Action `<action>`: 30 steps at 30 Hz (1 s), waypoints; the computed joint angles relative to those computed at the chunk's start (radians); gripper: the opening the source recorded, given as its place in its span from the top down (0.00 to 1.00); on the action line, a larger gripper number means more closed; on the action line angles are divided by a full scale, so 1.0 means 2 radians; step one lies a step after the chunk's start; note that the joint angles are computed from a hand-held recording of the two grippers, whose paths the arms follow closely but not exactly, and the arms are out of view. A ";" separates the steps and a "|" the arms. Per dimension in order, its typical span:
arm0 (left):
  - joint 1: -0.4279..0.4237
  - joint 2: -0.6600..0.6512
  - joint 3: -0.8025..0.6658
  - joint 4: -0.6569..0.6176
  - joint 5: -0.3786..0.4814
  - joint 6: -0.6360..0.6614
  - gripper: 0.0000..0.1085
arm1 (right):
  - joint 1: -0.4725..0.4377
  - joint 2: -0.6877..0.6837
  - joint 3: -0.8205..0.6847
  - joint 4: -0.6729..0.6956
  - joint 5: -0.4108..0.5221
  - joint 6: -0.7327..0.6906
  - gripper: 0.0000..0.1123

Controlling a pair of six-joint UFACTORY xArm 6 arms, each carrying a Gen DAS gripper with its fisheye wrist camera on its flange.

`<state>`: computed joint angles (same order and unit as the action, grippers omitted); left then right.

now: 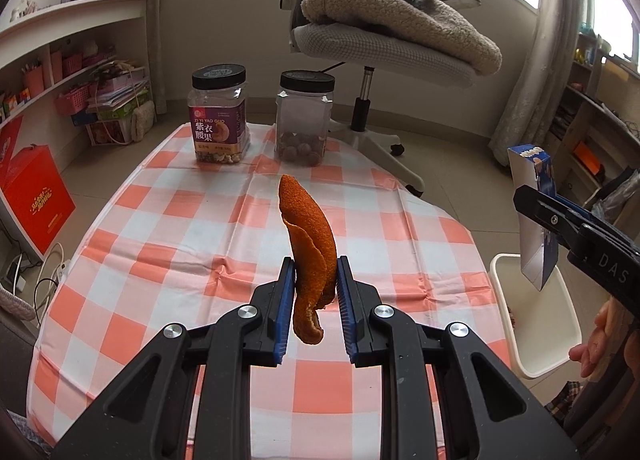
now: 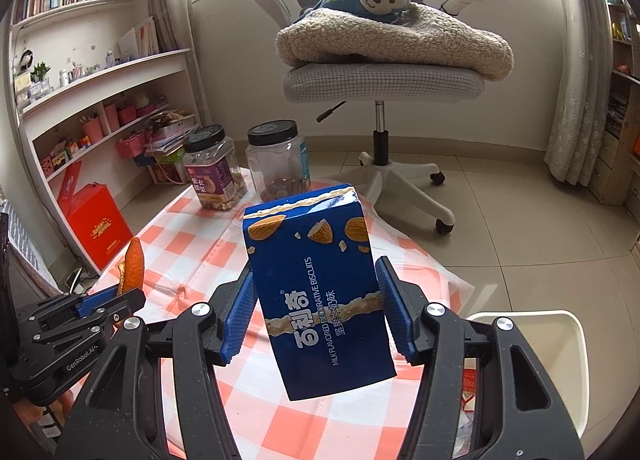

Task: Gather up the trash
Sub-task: 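Carry the blue box over the bin and open the right gripper, then carry the orange peel over the bin and open the left gripper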

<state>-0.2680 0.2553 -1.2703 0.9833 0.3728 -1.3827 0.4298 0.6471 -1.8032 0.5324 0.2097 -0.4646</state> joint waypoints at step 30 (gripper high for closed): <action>-0.135 0.243 -0.362 -0.231 0.062 0.278 0.80 | -0.204 -0.104 0.168 -0.433 -0.085 0.539 0.15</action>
<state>-0.5383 0.7423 -1.9937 0.5220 0.4958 -0.8259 0.0210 0.4385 -1.4675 -0.3332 0.0392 0.6139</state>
